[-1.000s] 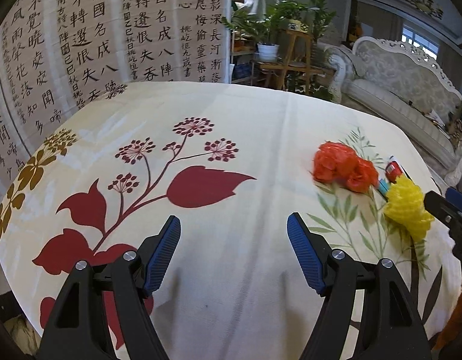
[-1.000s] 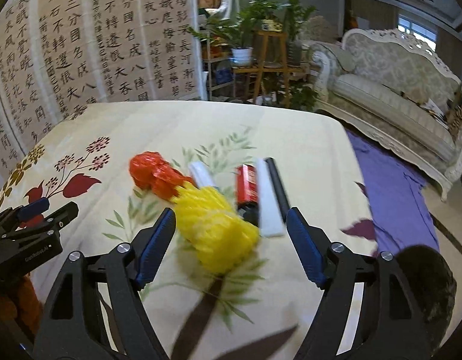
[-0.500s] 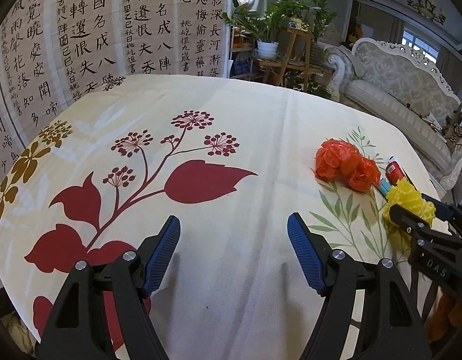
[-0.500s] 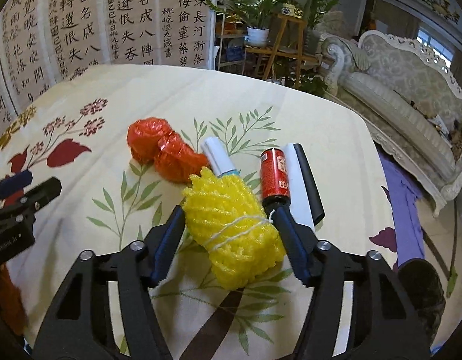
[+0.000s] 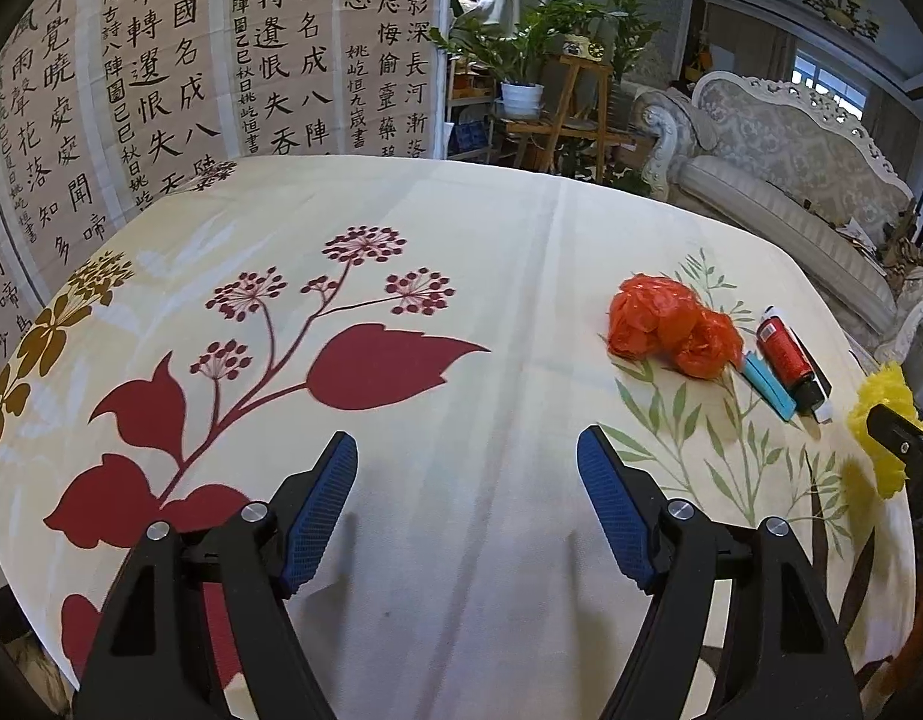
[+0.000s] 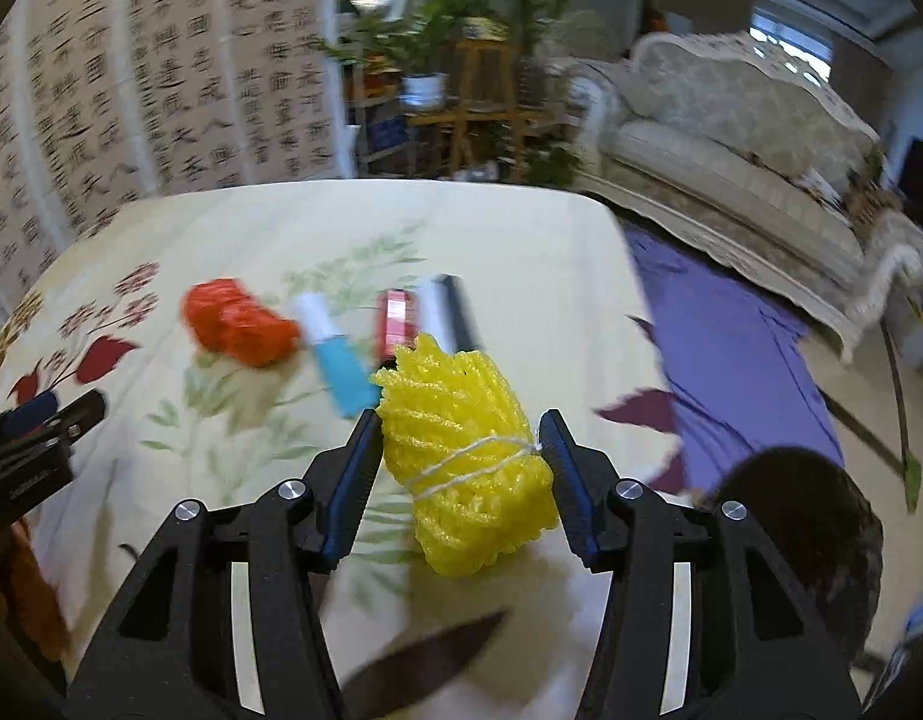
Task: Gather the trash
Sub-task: 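Grasp the yellow foam net with the right gripper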
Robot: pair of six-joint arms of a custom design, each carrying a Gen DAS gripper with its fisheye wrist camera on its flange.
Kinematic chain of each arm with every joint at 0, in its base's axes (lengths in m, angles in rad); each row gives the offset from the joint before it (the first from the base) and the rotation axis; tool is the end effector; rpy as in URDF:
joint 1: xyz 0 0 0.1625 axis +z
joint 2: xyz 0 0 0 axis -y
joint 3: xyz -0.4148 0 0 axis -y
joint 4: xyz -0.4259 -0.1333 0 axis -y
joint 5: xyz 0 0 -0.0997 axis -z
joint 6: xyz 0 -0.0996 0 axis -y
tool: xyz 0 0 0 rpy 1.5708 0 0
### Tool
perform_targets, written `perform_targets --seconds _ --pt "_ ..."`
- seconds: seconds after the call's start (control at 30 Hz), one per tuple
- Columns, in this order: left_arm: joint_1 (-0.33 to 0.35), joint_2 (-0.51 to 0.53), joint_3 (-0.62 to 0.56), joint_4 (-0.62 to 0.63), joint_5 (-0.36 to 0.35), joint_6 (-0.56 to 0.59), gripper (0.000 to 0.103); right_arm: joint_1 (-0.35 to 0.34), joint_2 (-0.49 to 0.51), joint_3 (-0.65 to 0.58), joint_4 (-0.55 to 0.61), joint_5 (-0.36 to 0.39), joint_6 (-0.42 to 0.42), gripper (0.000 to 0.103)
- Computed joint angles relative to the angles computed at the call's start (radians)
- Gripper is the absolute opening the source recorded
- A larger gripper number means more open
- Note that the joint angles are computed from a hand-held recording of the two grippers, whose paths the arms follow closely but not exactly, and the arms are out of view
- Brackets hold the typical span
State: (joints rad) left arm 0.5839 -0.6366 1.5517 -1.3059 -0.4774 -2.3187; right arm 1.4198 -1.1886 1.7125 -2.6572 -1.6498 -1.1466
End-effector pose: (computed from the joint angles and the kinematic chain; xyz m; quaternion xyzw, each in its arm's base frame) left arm -0.3691 -0.5097 -0.0381 -0.2111 0.7369 -0.4695 0.4383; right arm 0.0246 -0.6721 0.3035 0.4487 -0.8487 0.1981 0.1978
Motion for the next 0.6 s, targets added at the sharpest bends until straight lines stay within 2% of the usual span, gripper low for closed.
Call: perform_targets --seconds 0.13,0.4,0.5,0.6 --pt "0.007 0.011 -0.012 -0.034 0.017 0.045 0.074 -0.003 0.046 -0.044 -0.010 -0.052 0.029 0.053" --pt "0.033 0.040 -0.050 -0.126 0.059 0.168 0.075 -0.011 0.088 -0.079 0.015 -0.060 0.042 0.054" --pt "0.044 0.048 -0.061 -0.156 0.071 0.208 0.075 -0.009 0.097 -0.093 0.029 -0.071 0.056 0.049" --pt "0.052 0.057 -0.074 -0.178 0.084 0.237 0.075 -0.011 0.093 -0.096 0.047 -0.064 0.061 0.048"
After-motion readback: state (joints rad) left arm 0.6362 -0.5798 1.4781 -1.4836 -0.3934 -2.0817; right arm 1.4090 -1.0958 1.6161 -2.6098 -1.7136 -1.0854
